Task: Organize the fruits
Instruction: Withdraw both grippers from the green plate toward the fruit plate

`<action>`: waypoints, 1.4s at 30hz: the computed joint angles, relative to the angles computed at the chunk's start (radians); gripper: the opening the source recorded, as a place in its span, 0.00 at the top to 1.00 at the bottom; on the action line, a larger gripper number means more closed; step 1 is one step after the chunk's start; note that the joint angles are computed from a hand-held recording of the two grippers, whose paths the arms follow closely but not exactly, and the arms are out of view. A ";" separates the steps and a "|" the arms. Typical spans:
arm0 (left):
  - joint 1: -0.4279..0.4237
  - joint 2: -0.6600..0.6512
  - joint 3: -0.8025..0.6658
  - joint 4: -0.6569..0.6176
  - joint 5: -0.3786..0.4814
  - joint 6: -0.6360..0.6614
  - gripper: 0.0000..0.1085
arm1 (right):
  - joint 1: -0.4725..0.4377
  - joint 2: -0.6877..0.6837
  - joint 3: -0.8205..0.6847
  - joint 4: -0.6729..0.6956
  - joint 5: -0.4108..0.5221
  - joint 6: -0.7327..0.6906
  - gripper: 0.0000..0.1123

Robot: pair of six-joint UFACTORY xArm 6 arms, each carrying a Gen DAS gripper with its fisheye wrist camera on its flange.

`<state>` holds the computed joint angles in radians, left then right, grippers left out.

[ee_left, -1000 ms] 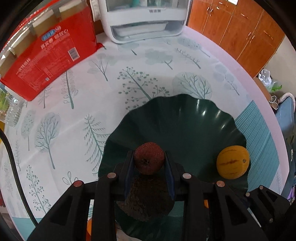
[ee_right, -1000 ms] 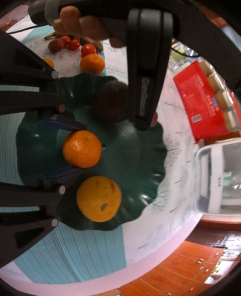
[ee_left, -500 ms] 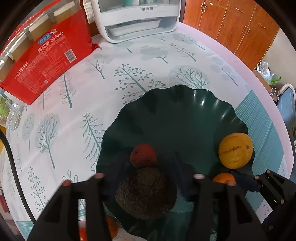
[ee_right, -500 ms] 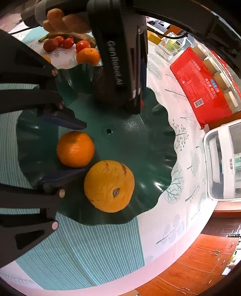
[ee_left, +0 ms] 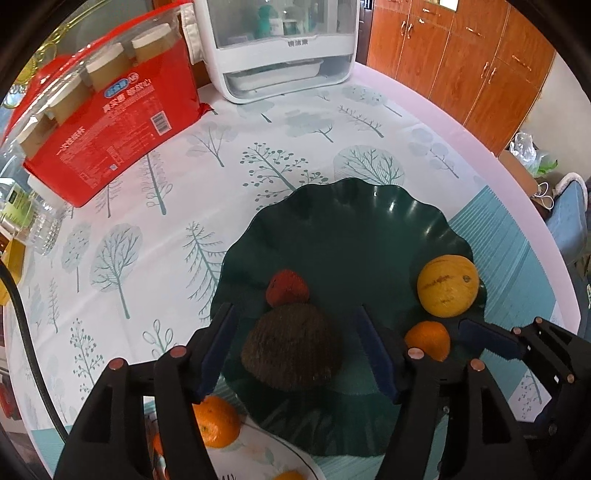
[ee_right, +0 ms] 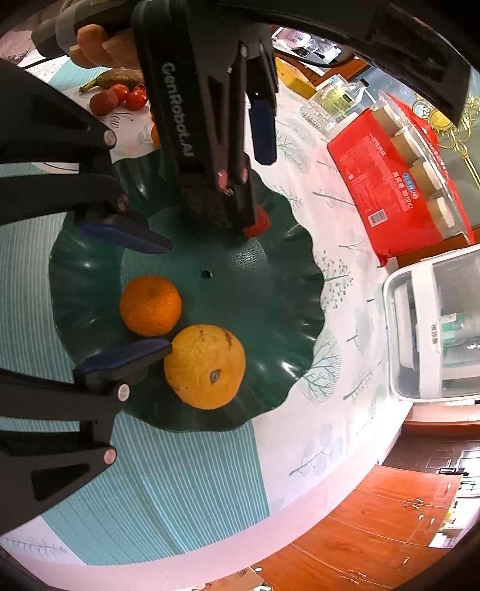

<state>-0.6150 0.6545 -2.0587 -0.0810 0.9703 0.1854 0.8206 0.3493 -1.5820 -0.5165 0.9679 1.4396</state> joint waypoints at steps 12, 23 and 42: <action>0.009 -0.222 0.288 -0.035 -0.110 -0.002 0.35 | 0.035 -0.017 -0.031 -0.038 0.065 0.003 0.56; 0.019 -0.429 0.532 -0.071 -0.200 0.001 0.30 | 0.084 -0.036 -0.038 -0.060 0.104 0.027 0.57; 0.123 -0.749 0.874 -0.109 -0.259 -0.005 0.27 | 0.170 0.078 -0.239 -0.045 0.143 -0.068 0.57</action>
<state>-0.4925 -0.0942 -1.1848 -0.1904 0.7117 0.1809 0.9906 0.4276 -1.8211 -0.5617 1.1109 1.3720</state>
